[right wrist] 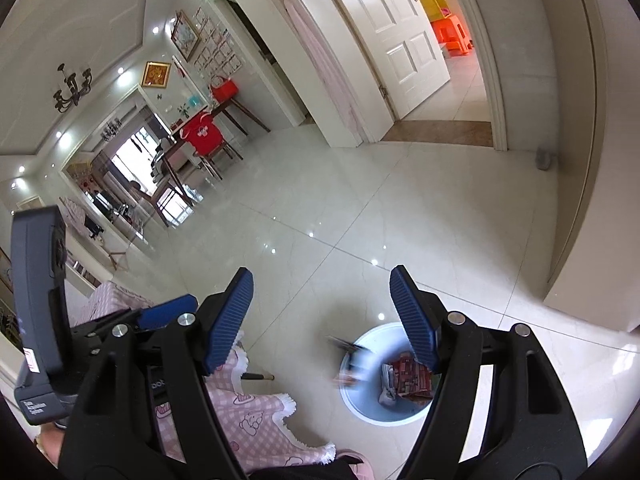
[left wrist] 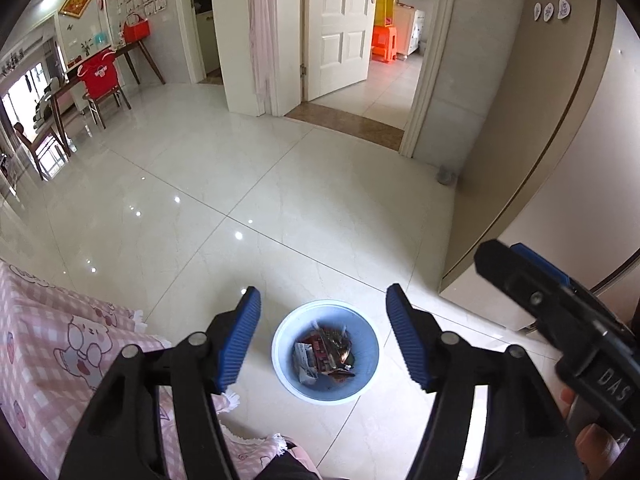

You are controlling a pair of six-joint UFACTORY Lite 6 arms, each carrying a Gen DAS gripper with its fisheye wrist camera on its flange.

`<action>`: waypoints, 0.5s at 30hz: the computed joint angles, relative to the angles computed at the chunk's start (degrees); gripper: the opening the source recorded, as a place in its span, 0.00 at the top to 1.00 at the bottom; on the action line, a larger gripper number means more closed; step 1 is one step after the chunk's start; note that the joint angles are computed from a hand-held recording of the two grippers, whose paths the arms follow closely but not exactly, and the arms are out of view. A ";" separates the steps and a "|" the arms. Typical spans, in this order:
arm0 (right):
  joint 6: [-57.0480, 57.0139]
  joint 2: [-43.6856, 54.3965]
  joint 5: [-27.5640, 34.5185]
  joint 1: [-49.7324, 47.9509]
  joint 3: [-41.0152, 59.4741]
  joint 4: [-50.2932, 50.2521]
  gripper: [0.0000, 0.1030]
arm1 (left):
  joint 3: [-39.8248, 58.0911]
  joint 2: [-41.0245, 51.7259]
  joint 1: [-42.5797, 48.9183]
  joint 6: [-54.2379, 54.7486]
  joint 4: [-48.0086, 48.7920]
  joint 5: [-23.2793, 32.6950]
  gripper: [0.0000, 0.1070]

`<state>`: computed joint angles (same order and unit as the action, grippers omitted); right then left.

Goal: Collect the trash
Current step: 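Move both tools back over the remaining trash on the rug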

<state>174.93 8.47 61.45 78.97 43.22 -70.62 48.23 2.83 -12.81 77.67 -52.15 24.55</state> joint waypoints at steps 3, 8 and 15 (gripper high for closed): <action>-0.58 1.81 -0.72 -0.32 2.01 -0.43 0.32 | -0.06 -0.70 1.36 0.06 0.37 0.95 0.40; -3.54 3.76 -0.54 -0.70 5.85 -0.37 0.32 | 0.15 -2.01 4.23 0.07 1.16 2.67 0.40; -9.50 6.31 0.31 -1.36 12.47 -0.59 0.32 | 1.74 -4.80 12.55 2.26 1.78 8.02 0.40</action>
